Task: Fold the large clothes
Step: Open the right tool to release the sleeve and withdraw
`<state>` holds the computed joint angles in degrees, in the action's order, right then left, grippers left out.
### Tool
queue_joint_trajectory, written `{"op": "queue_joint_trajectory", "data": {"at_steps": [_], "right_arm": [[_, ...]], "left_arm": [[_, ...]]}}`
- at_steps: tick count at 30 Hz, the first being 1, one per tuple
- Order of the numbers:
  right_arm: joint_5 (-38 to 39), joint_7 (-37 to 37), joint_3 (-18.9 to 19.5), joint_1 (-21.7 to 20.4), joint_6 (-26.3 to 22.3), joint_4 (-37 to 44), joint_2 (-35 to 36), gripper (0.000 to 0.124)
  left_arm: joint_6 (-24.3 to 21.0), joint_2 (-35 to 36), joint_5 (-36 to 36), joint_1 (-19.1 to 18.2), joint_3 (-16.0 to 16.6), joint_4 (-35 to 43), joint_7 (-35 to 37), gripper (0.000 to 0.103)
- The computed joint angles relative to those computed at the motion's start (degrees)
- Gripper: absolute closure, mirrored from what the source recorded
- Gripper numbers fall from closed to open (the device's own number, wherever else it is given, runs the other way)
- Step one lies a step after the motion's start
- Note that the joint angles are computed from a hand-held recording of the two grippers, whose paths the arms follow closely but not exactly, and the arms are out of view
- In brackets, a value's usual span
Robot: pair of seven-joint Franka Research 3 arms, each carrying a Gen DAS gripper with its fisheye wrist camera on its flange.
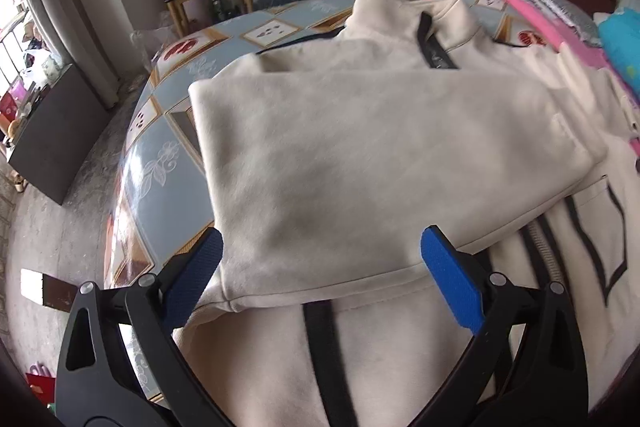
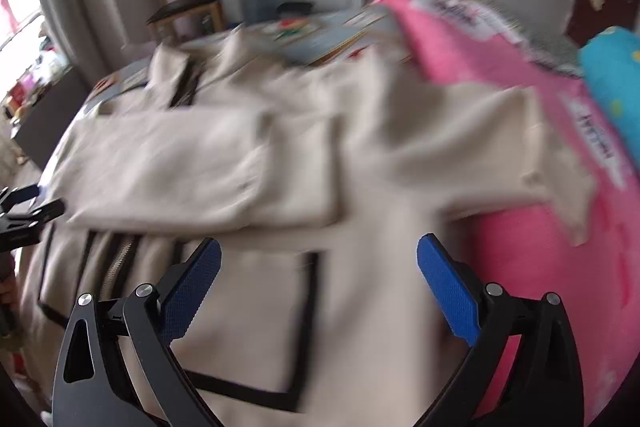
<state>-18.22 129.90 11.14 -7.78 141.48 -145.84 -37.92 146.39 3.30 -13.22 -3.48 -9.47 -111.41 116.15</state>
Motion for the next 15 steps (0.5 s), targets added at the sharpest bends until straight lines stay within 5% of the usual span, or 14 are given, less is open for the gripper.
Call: {"op": "queue_joint_trajectory", "data": {"at_steps": [6,10,15], "right_arm": [[-3.63,-0.09,-4.73,-8.75,-4.30,1.62,0.11,0.028],[-5.60,-1.83,-6.18,-10.24,-5.37,3.64,5.00,0.033],[-7.98,-0.51,-6.71,-9.97,-7.95,5.69,10.14,0.056]], "left_arm": [[-1.14,2.29,2.06,-0.76,-0.73,1.56,-0.20,0.007],[-0.67,3.48,2.76,-0.60,-1.12,1.72,-1.35,0.006],[-1.73,4.48,1.29,0.11,-1.64,2.90,-0.25,0.006]]}}
